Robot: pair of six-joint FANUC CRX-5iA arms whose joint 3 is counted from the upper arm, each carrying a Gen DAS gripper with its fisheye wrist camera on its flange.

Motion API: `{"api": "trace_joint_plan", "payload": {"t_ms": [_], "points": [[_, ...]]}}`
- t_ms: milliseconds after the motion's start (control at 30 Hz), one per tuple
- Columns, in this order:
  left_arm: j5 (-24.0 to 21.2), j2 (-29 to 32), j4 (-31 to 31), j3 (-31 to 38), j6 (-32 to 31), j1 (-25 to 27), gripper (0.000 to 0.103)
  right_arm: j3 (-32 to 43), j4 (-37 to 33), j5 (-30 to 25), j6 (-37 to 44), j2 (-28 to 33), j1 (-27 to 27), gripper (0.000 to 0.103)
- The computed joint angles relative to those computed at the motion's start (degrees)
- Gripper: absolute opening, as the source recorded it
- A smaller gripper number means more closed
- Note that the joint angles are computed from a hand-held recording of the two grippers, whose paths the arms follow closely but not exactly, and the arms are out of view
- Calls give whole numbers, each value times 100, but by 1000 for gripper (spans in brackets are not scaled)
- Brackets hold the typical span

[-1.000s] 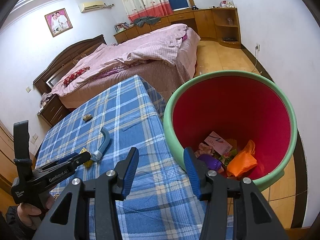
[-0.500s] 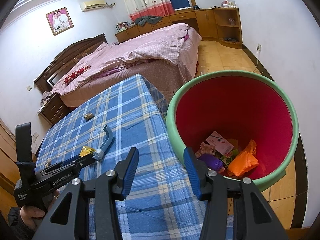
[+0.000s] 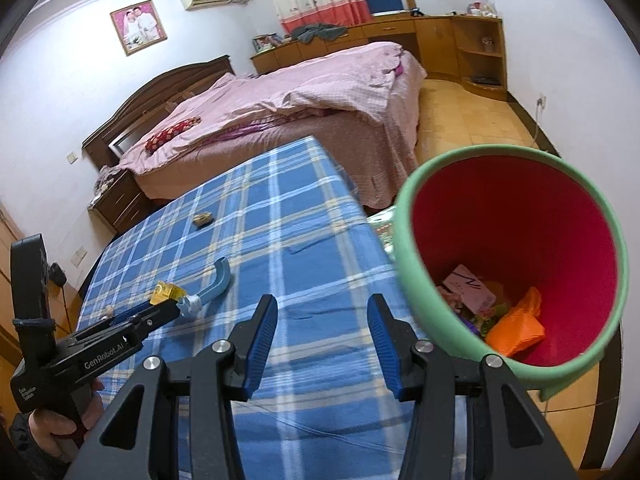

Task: Collect trash
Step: 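Lower the open left tool around the yellow box, then close the left tool on the yellow box and lift it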

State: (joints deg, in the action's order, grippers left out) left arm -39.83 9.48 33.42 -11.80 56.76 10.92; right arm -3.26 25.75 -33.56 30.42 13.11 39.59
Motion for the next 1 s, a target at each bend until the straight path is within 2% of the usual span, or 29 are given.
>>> {"api": "trace_joint_plan", "payload": {"t_ms": [133,433,667,867,933,1000], "points": [[9,-23,-154,-27,144,81,42,197,-205,-49,225,141,59,50],[55,-151,-25,-219,104,265,45,322,-428,-96,464,215,91,50],[35,15,-244,2,490,241,45,242,-463,-32,454,154,81,50],[-25,43,-258,27,269,124,46,146,-450,10,365,93,57,50],[-61,51,-444,67,361,89,46,129,-453,24,352,83,53,50],[102,9,-693,49,520,54,46,130,-462,30,361,85,45,50]]}}
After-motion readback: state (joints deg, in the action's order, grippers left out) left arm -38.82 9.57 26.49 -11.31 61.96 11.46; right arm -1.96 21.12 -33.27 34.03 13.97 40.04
